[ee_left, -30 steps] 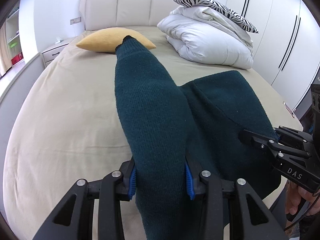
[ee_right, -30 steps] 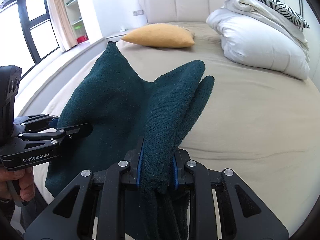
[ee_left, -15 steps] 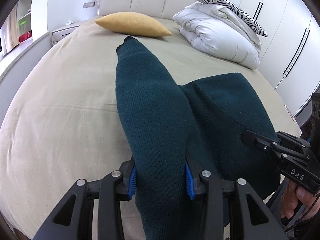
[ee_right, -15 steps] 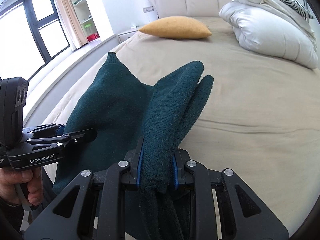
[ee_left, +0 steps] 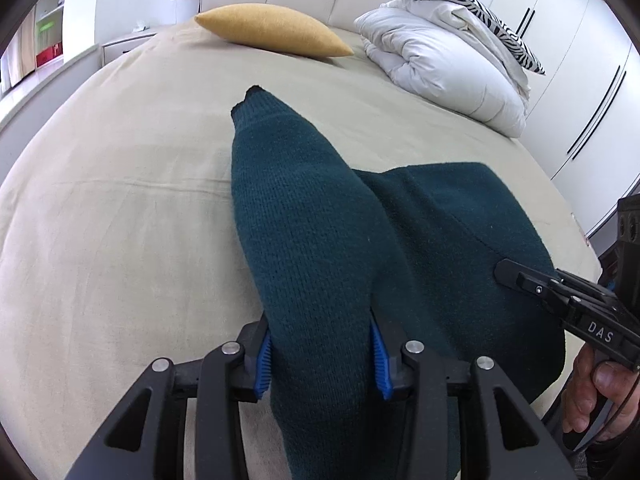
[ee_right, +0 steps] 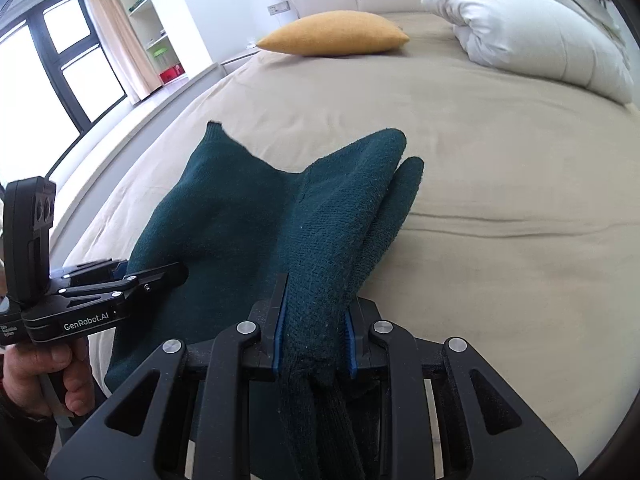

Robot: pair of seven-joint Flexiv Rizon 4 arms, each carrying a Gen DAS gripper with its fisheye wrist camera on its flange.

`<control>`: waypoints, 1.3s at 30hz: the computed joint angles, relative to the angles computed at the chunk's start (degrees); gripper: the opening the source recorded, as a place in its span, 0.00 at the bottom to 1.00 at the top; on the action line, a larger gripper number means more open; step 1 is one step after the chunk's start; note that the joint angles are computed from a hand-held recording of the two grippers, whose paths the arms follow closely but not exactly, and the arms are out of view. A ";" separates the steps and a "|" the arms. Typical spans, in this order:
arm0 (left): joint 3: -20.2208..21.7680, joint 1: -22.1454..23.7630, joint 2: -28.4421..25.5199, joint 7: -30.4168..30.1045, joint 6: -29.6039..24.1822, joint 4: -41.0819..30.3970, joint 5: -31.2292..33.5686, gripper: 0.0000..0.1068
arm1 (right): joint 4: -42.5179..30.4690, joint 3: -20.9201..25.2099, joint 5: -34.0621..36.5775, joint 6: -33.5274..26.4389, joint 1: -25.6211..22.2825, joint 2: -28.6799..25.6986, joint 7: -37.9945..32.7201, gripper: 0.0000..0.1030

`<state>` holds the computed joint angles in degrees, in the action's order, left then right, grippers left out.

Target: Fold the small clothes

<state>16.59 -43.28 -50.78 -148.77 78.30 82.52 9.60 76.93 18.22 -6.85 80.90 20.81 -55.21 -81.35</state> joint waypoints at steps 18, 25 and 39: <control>-1.10 1.55 -1.78 0.08 8.31 3.37 -2.42 0.57 | -11.00 13.83 11.46 -8.11 -9.56 -10.86 -7.26 0.31; -0.13 0.09 -1.69 1.09 14.70 7.30 -8.36 0.60 | -13.11 16.47 19.16 -10.12 -12.04 -11.29 -10.72 0.38; 16.61 -15.37 -0.72 -5.28 0.58 2.01 -1.14 0.55 | -5.69 25.44 24.29 -10.51 -16.34 -6.67 -22.77 0.41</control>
<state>33.20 -58.65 -51.49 -154.05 78.88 84.53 8.46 71.24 43.66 17.45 70.39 4.48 -61.88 -104.12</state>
